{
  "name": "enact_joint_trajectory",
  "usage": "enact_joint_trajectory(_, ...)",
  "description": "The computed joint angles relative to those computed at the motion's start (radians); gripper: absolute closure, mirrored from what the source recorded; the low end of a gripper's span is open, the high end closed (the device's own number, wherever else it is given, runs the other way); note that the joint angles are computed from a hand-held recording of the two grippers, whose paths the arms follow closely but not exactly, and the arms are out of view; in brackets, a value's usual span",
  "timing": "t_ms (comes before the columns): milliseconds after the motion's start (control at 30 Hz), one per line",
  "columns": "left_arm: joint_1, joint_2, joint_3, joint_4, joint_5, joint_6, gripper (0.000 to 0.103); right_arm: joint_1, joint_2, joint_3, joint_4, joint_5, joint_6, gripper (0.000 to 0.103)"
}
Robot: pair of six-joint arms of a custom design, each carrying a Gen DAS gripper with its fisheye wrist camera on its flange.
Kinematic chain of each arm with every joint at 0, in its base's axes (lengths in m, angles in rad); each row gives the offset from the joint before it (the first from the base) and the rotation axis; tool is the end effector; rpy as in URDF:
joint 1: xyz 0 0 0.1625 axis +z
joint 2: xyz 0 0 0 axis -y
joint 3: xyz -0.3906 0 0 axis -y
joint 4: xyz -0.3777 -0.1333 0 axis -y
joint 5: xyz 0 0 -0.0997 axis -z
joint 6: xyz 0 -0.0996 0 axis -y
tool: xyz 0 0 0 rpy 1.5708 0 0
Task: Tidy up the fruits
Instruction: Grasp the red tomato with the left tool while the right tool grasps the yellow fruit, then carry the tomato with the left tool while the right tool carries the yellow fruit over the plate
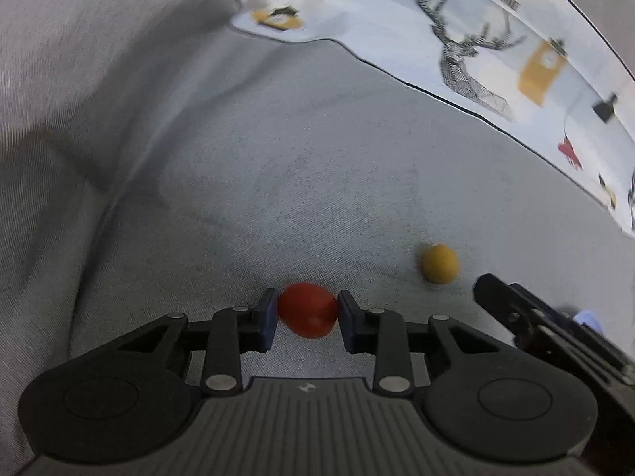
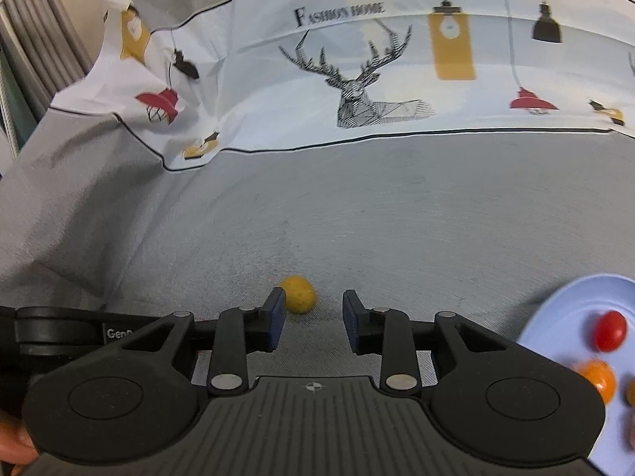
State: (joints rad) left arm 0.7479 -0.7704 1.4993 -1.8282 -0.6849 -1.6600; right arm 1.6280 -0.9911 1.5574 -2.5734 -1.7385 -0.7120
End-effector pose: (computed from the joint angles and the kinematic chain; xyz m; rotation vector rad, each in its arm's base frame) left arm -0.3131 -0.5775 0.0815 -0.6931 2.2010 -0.8511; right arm 0.1545 -0.6568 0.2398 1.0022 -2.6151 0.5121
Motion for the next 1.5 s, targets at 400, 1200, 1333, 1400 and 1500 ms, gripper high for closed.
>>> enact_joint_trajectory(400, 0.002, -0.008, 0.006, 0.000, 0.007, -0.017, 0.068, 0.014, 0.105, -0.062, 0.012, -0.039, -0.057, 0.063)
enact_joint_trajectory(1200, -0.005, 0.007, -0.019, 0.046, 0.019, -0.022, 0.068, 0.012, 0.080, -0.052, 0.016, -0.047, -0.059, 0.076)
enact_joint_trajectory(1333, -0.022, 0.011, -0.034, 0.128, 0.041, -0.087, 0.068, 0.006, 0.040, -0.017, -0.032, -0.011, -0.059, 0.076)
enact_joint_trajectory(1400, -0.034, 0.008, -0.033, 0.154, 0.056, -0.106, 0.068, 0.003, 0.008, 0.009, -0.063, 0.020, -0.070, 0.076)
enact_joint_trajectory(1500, -0.050, 0.007, -0.033, 0.178, 0.079, -0.119, 0.068, -0.002, -0.054, 0.038, -0.071, 0.062, -0.075, 0.076)
